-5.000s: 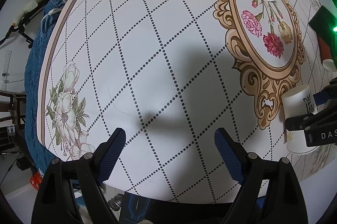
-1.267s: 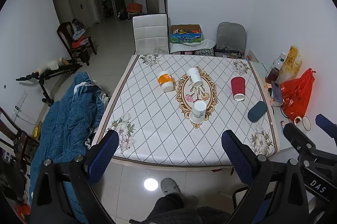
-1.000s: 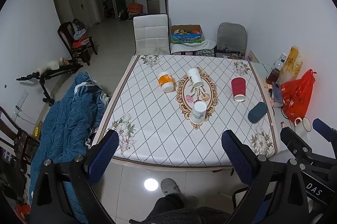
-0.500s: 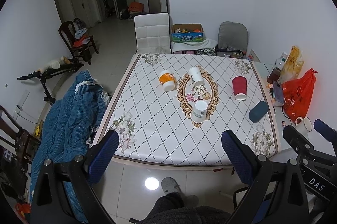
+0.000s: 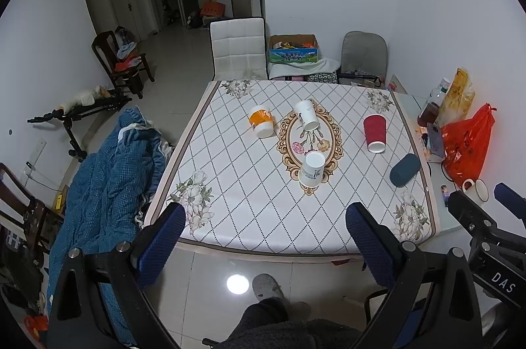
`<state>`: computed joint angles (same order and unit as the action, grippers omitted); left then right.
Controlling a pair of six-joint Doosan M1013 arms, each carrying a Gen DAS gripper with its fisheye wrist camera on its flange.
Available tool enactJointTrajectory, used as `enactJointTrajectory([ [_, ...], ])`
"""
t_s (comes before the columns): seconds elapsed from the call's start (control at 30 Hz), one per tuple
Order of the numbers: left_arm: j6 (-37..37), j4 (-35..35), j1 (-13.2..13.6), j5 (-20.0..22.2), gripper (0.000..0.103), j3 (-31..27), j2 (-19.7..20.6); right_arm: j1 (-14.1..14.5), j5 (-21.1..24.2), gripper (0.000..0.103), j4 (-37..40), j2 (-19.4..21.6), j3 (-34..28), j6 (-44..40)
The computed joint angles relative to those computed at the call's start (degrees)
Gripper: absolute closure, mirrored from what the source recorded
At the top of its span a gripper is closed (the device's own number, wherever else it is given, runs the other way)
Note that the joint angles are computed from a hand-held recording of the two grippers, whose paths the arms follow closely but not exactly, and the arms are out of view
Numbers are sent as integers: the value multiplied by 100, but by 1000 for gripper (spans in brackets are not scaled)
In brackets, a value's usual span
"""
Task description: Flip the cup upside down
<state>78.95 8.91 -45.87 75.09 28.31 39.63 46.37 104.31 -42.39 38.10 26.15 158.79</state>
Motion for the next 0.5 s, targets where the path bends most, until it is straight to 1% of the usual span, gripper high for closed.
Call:
enactJointTrajectory([
  [0.5,26,15,-1,-32,3,26,-11,-11,11,4,8,7,-27,6],
])
